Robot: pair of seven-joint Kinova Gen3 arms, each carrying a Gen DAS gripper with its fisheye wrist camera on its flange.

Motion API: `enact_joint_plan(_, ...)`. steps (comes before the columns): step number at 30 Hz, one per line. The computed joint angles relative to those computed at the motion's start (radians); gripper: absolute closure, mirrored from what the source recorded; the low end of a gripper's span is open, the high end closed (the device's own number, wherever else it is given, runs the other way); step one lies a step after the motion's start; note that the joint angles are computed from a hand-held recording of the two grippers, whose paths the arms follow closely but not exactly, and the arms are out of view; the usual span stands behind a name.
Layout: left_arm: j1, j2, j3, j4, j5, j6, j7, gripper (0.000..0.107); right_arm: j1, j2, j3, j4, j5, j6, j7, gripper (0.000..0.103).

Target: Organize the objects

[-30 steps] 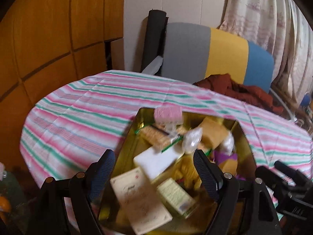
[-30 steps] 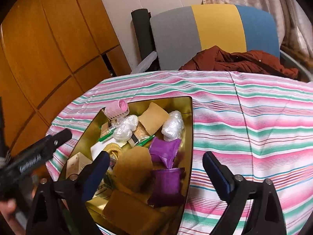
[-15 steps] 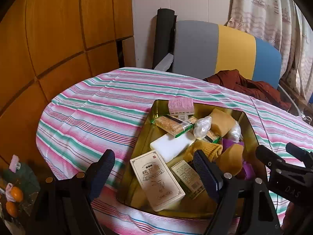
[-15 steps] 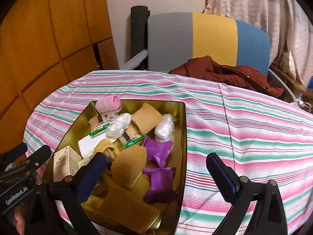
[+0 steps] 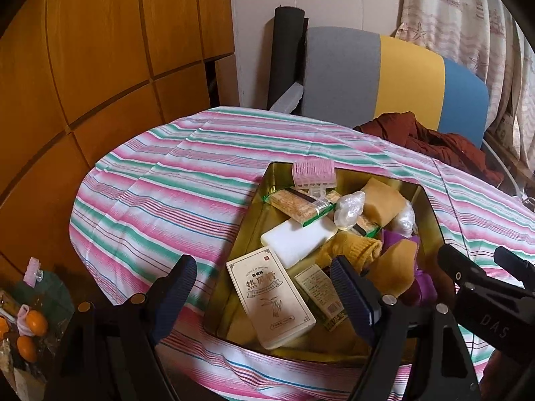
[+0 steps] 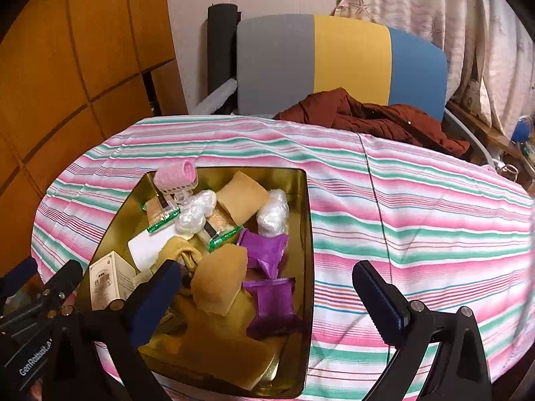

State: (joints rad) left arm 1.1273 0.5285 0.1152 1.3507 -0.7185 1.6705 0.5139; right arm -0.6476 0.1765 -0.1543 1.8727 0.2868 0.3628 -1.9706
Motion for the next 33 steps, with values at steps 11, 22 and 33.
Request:
enact_joint_plan(11,-0.005,0.014,-0.003,-0.025,0.017,0.021,-0.017,0.025,-0.029,0.015,0.017,-0.001,0.056,0.015,-0.055,0.000)
enact_joint_plan(22,0.000,0.008,0.001,-0.024,-0.001,-0.004,-0.028,0.038,-0.029,0.012,0.013,0.002,0.066,0.018,-0.066,0.000)
enact_joint_plan(33,0.001,0.025,-0.011,-0.046,0.017,0.031,-0.048,0.039,-0.021,0.017,0.013,-0.003,0.050,0.019,-0.054,0.000)
